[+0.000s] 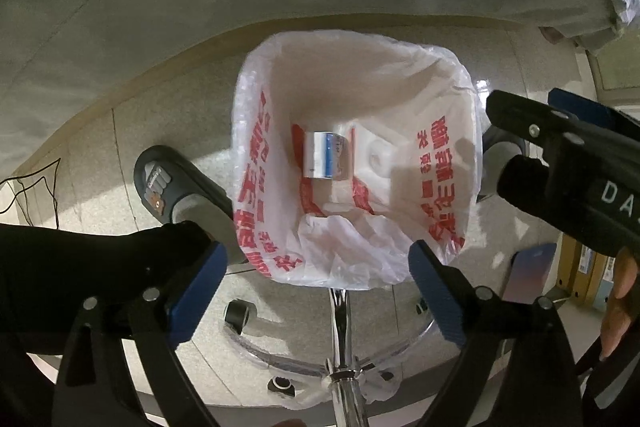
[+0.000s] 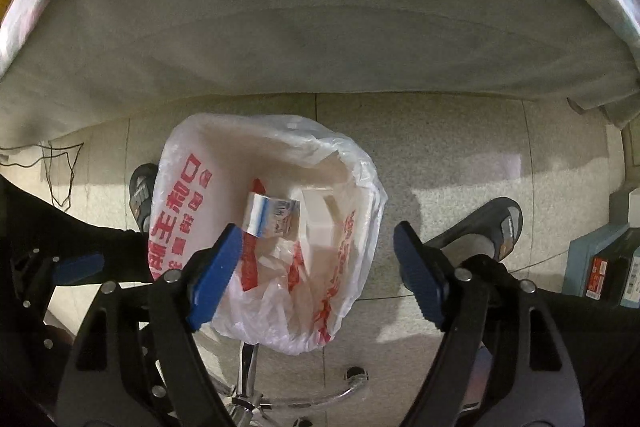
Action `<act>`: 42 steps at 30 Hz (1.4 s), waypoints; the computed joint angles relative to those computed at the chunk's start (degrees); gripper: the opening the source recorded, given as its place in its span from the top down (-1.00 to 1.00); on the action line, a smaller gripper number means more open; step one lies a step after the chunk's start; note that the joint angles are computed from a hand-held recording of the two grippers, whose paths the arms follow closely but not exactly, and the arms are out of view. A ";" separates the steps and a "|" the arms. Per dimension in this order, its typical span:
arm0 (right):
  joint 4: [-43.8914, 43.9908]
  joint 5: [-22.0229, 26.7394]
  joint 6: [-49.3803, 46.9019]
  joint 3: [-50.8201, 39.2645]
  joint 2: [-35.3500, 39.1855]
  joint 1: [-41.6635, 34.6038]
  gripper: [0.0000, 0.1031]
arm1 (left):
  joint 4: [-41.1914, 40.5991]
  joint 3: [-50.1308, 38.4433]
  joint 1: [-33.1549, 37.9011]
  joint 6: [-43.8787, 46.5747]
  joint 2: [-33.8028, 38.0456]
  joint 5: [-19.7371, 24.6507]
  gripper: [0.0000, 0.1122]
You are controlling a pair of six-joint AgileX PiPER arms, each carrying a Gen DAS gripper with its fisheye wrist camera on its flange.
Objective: Collect trash
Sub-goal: 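Open both tools to drop the soap dish and box into the bag, then raise both tools back above the bed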
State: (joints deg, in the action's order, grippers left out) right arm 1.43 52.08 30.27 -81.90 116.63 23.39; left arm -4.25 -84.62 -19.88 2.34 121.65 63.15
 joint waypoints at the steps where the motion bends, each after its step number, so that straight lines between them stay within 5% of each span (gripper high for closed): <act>1: 0.05 -0.14 0.06 0.32 -0.26 -0.09 -0.48 | -0.07 0.01 0.10 -0.06 -0.05 -0.08 -0.60; 32: -0.90 -5.92 5.68 13.49 -17.49 -0.55 -0.69 | 0.38 5.10 0.21 -1.95 -13.14 -8.39 -0.60; 42: -7.71 -0.58 10.33 11.94 -28.54 2.81 -0.69 | 3.94 5.73 0.22 -4.56 -22.69 -10.80 -0.60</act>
State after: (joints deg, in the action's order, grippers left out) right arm -6.28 51.50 40.59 -69.96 88.09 26.20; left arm -0.31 -78.88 -19.67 -2.21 98.96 52.35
